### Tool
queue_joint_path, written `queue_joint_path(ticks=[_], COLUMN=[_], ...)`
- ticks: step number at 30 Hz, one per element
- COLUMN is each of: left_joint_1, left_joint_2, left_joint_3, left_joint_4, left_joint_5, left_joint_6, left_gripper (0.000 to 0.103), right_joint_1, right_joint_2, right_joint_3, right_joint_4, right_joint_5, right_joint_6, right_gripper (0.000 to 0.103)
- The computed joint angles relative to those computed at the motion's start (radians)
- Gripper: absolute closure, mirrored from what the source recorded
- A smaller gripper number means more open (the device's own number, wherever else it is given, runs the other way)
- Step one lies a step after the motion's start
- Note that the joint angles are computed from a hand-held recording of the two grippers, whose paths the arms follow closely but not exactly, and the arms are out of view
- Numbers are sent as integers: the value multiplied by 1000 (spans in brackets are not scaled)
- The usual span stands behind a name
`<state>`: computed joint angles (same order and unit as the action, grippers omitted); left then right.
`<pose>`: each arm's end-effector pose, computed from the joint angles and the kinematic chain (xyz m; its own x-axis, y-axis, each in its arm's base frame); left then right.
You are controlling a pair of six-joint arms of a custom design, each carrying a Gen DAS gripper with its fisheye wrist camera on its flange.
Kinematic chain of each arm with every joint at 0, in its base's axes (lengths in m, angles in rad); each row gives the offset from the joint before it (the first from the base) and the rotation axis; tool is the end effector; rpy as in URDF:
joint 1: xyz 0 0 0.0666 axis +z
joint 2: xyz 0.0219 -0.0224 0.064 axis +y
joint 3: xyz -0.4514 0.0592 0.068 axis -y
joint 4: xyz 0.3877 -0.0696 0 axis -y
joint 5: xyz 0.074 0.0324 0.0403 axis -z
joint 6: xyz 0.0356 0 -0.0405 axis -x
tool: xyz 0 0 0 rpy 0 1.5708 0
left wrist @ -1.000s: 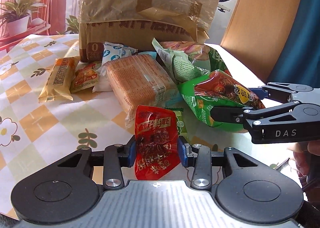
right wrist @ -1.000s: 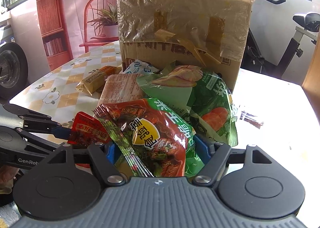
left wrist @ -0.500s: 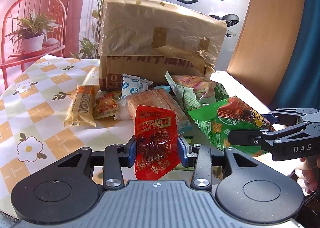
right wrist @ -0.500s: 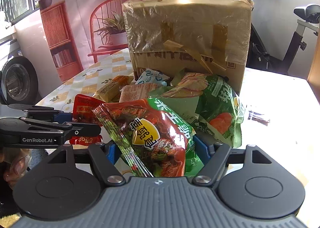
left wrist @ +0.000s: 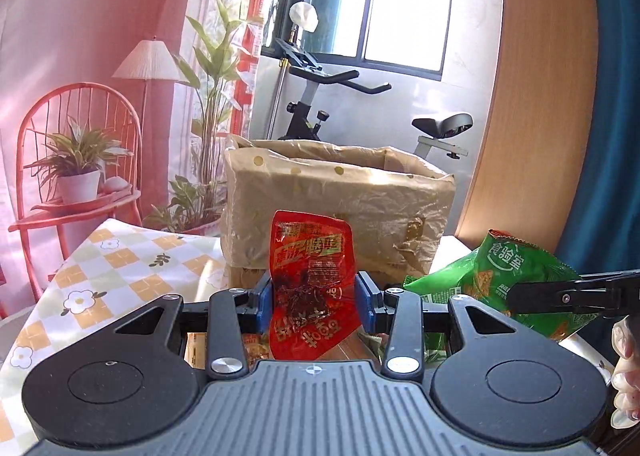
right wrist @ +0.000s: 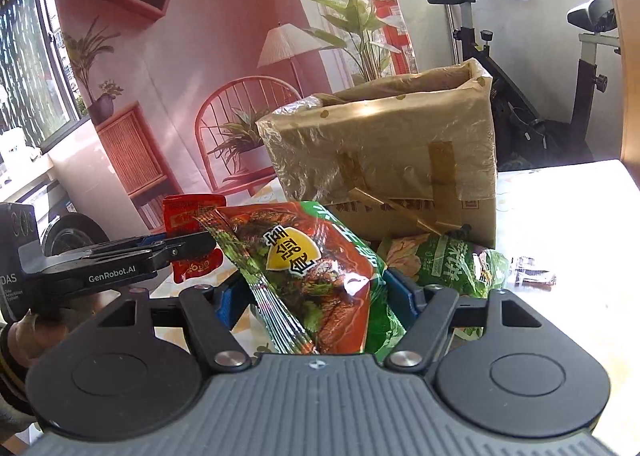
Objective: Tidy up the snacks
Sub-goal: 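Carry both snacks over the box and open both tools to release them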
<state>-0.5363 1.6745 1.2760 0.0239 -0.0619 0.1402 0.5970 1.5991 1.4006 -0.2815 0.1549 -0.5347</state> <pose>0.5128 -0.3027 0.3818 -0.3758 0.0611 -0.9247 0.4120 0.9048 -0.1076 0.4826 0.3209 0.4528 -0.5540 0.2322 -0.7995 -0.1859 0.9015 0.3907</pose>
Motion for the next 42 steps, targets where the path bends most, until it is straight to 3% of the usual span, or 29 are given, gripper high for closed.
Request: queue_joint_path(ticks=[7,17,23,27,31,34,38,42], left_joint_1=[13,33,41,47,53,56,63,69], left_joint_2=[12,126,282,396,475,542,555,497], left_joint_3=[78,357,623,818,949,1072,1102,1003], left_joint_4=[-8,-128,-266,-406,-499,-593,-624,-564], left_joint_5=[7,12,14,21,38,39,39,36], left_joint_6=[-10,-78,-59,-61,-85,-103,-96,-83], left_gripper=[60,59,59,59,59,47,37,36], right_joint_1=[-41,-140,-189,-216,-235,-252,-259,-254], right_joint_2=[-4,99,233,312,358,381,388,349], right_joint_3=[62,281,459,533,564,587,609,550], right_joint_4=[48,64,-4,-39,-58,-87,-140,-105], right_joint_5=[-22,-43,-56,-68,-62,-80,-51,-43], right_joint_6=[-9,99,159,123,78,17,-10,-10], right_gripper=[31,31,31,31,30,28,22,20])
